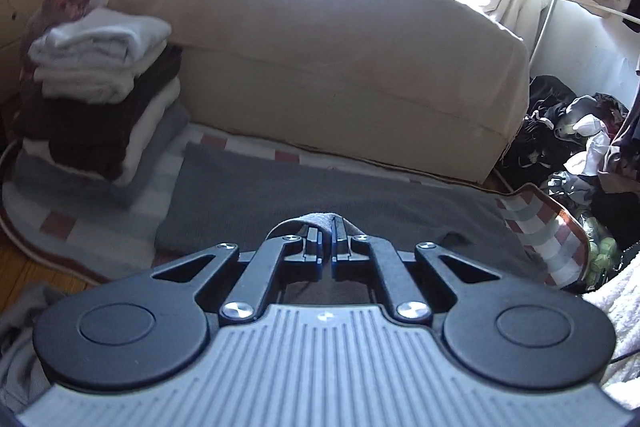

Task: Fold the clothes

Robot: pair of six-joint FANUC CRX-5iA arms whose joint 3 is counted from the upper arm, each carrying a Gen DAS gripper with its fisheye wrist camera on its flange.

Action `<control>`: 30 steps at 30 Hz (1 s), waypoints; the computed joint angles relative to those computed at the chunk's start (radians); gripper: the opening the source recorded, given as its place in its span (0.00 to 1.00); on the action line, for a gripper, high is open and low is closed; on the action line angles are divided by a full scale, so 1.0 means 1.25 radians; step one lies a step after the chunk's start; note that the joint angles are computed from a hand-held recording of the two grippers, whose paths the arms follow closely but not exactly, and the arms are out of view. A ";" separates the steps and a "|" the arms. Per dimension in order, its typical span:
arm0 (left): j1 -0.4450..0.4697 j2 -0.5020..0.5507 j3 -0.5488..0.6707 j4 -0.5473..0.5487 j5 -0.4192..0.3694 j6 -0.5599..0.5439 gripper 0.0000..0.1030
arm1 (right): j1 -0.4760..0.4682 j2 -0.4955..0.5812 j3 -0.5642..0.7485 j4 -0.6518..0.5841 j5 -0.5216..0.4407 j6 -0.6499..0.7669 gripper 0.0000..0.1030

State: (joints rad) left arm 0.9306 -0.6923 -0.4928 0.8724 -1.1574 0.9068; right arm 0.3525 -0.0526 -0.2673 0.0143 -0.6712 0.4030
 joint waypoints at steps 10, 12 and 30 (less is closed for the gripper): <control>0.036 -0.005 0.005 0.005 -0.067 -0.013 0.03 | -0.014 0.094 0.137 -0.194 -0.094 0.187 0.60; 0.031 -0.005 0.006 0.012 -0.058 -0.022 0.03 | -0.044 0.140 0.194 -0.299 -0.151 0.275 0.44; -0.010 -0.007 -0.016 0.112 0.084 -0.067 0.03 | 0.039 0.066 0.122 -0.143 0.084 0.313 0.07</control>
